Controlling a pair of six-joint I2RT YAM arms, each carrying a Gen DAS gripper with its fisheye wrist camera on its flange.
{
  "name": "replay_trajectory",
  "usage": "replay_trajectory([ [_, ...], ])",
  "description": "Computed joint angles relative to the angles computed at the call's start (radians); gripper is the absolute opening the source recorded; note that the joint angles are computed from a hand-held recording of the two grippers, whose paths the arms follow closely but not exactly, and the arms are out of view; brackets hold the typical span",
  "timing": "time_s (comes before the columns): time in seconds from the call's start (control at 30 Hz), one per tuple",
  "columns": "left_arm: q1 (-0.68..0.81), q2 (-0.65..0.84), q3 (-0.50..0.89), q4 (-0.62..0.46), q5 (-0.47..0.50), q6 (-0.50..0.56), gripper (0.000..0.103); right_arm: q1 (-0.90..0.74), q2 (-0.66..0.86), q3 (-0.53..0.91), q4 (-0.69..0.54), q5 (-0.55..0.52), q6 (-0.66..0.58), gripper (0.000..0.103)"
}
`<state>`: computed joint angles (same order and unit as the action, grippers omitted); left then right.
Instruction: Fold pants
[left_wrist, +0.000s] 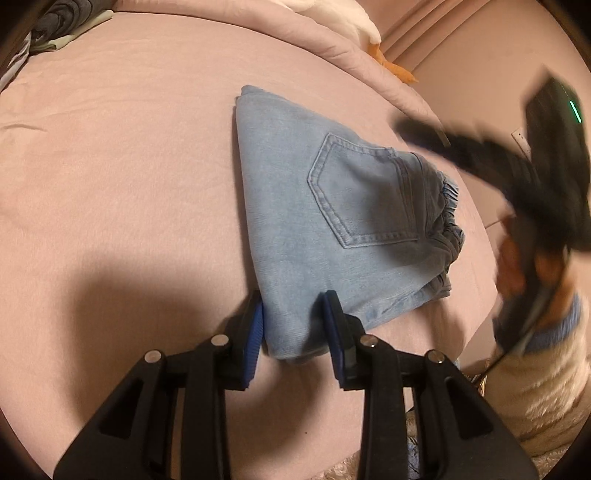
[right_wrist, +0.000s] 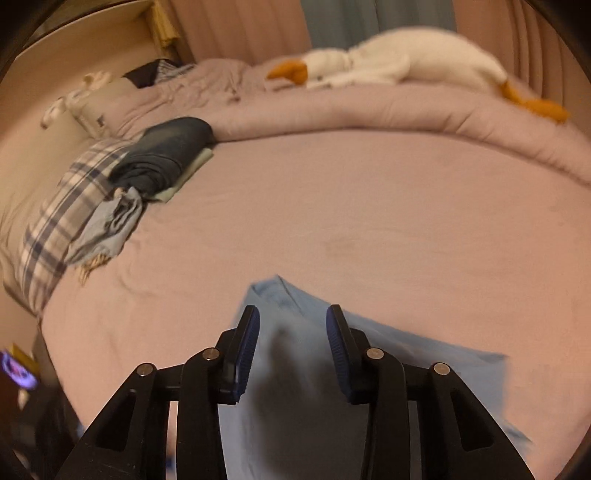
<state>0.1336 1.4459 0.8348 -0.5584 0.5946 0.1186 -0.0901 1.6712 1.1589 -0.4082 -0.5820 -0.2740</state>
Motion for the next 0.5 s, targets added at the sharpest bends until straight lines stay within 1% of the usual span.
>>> replay_trajectory([
  [0.07, -0.004, -0.002, 0.005, -0.006, -0.002, -0.009, 0.033, -0.054, -0.065, -0.07, -0.026, -0.02, -0.092, 0.038],
  [0.1, 0.016, 0.012, 0.008, -0.01, 0.005, 0.015, 0.033, -0.076, -0.101, -0.115, -0.031, -0.015, -0.149, 0.038],
  [0.13, 0.013, 0.011, 0.01, -0.012, 0.001, 0.015, 0.033, -0.094, -0.13, -0.156, -0.028, -0.002, -0.197, 0.038],
  [0.2, 0.016, 0.015, 0.015, -0.015, -0.001, 0.023, 0.034, -0.107, -0.174, -0.232, -0.026, 0.054, -0.275, 0.038],
  [0.23, 0.01, 0.017, 0.013, -0.011, -0.005, 0.019, 0.034, -0.107, -0.18, -0.258, -0.02, 0.086, -0.29, 0.038],
  [0.27, 0.005, 0.015, 0.009, -0.003, -0.013, 0.016, 0.034, -0.103, -0.153, -0.272, -0.008, 0.134, -0.287, 0.038],
  [0.33, 0.007, 0.016, 0.012, -0.001, -0.019, 0.018, 0.035, -0.146, -0.124, -0.304, 0.023, 0.084, -0.268, 0.037],
  [0.37, 0.011, 0.015, 0.017, -0.008, -0.02, 0.017, 0.035, -0.175, -0.116, -0.315, 0.047, 0.029, -0.245, 0.037],
  [0.4, 0.013, 0.011, 0.018, -0.011, -0.022, 0.012, 0.036, -0.178, -0.105, -0.293, 0.024, 0.018, -0.229, 0.037],
  [0.47, 0.013, -0.01, 0.013, -0.013, -0.03, 0.004, 0.043, -0.188, -0.087, -0.244, -0.034, -0.008, -0.21, 0.038],
  [0.5, 0.017, -0.018, 0.01, -0.01, -0.036, 0.008, 0.045, -0.21, -0.072, -0.204, -0.086, -0.059, -0.214, 0.038],
])
